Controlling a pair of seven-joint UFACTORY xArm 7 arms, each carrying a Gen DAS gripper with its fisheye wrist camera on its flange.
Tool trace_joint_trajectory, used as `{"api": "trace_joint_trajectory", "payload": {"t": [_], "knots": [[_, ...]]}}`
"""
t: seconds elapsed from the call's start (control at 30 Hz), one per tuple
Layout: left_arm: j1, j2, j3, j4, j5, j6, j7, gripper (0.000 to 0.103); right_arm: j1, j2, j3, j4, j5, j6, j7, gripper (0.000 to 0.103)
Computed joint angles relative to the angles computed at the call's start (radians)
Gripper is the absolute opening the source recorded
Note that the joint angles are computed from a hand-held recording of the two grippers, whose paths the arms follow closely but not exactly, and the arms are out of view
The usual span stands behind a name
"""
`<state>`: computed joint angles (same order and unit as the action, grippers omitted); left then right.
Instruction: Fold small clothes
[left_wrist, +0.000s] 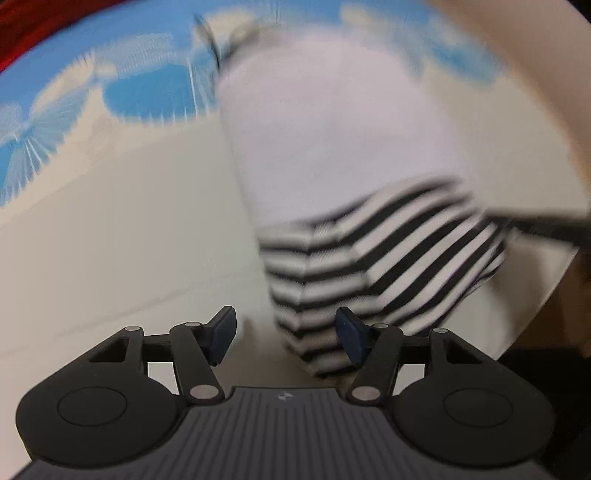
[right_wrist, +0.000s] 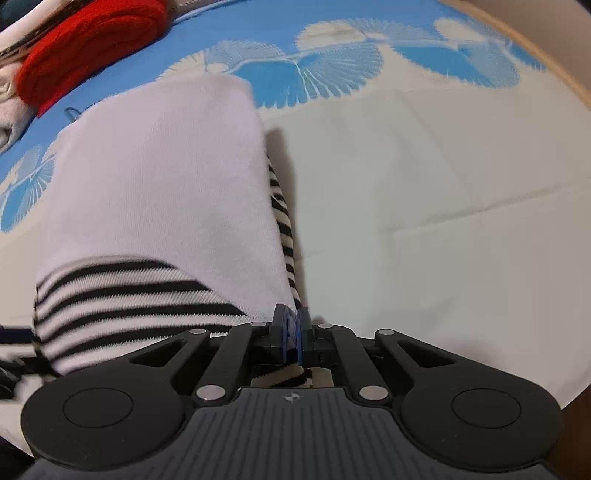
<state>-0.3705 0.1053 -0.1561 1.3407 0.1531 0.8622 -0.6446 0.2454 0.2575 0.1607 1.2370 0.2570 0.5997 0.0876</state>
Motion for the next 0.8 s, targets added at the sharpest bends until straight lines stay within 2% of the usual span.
{"api": "trace_joint_trajectory", "payload": {"t": [0.07,0.1,0.17,0.2,0.27,0.4,0.47,0.57,0.63,0.7,0.8], "knots": [[0.013,-0.066,0.010,-0.069,0.001,-0.099,-0.038,0.068,0.011,-0.026,-0.016,-0.029,-0.021,-0.066,0.051,0.005],[0.024,-0.077,0.015,-0.081,-0.004,-0.123,-0.068,0.068,0.001,-0.043,-0.014,-0.054,0.006,-0.120,0.060,0.007],[0.039,-0.084,0.019,-0.089,0.023,-0.129,-0.148,0.068,-0.029,-0.061,0.006,-0.086,0.103,-0.194,0.040,0.021],[0.045,-0.089,0.021,-0.093,0.047,-0.129,-0.190,0.068,-0.039,-0.065,0.013,-0.094,0.141,-0.217,0.030,0.032],[0.053,-0.099,0.017,-0.101,0.076,-0.140,-0.255,0.068,-0.043,-0.069,0.017,-0.106,0.169,-0.247,0.026,0.038],[0.071,-0.101,0.018,-0.108,0.006,-0.177,-0.254,0.068,-0.036,-0.057,0.026,-0.095,0.173,-0.267,-0.004,0.050],[0.073,-0.085,0.014,-0.088,-0.006,-0.168,-0.230,0.068,-0.027,-0.049,0.024,-0.086,0.150,-0.266,0.003,0.051],[0.069,-0.071,0.012,-0.079,0.000,-0.169,-0.232,0.068,-0.037,-0.041,0.041,-0.078,0.184,-0.269,-0.023,0.053],[0.068,-0.064,0.014,-0.083,-0.009,-0.185,-0.245,0.076,-0.035,-0.032,0.040,-0.068,0.189,-0.274,-0.015,0.064],[0.067,-0.048,0.017,-0.077,-0.004,-0.199,-0.260,0.079,-0.039,-0.017,0.046,-0.052,0.210,-0.263,-0.005,0.071],[0.062,-0.025,0.019,-0.055,0.001,-0.194,-0.262,0.079,-0.044,0.007,0.057,-0.022,0.236,-0.234,-0.005,0.071]]}}
